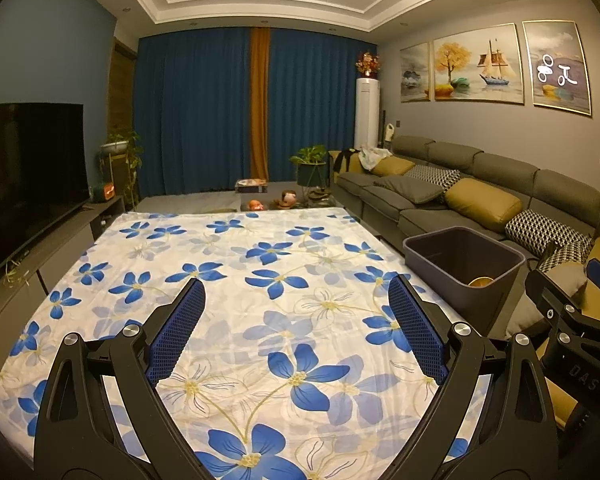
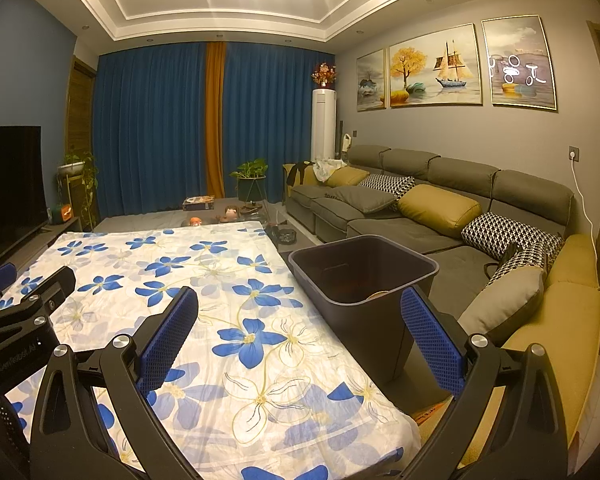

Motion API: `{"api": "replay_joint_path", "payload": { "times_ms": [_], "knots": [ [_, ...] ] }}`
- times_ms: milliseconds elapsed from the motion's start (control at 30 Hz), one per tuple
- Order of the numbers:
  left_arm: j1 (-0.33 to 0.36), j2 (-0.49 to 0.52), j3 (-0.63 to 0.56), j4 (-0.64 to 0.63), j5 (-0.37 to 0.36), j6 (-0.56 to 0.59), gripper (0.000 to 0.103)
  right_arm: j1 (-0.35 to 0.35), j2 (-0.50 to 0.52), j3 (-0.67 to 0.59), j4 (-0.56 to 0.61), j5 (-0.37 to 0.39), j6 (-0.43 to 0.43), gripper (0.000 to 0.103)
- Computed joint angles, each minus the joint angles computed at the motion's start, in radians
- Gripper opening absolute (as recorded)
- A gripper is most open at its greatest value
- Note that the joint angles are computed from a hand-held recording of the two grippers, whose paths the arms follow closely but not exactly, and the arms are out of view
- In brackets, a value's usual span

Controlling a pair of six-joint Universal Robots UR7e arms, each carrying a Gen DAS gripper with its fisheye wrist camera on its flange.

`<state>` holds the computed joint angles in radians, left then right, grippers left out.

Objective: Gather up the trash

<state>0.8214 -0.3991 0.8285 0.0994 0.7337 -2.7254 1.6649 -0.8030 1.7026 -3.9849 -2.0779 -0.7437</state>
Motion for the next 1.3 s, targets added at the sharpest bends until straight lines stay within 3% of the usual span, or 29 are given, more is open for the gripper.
{"api": "replay_joint_path", "payload": {
  "times_ms": [1300],
  "knots": [
    [-0.002, 0.004, -0.005, 0.010, -0.001, -0.011, 0.092, -0.002, -0.007, 0.001, 0.010, -0.006, 0.007, 0.098]
  ]
}}
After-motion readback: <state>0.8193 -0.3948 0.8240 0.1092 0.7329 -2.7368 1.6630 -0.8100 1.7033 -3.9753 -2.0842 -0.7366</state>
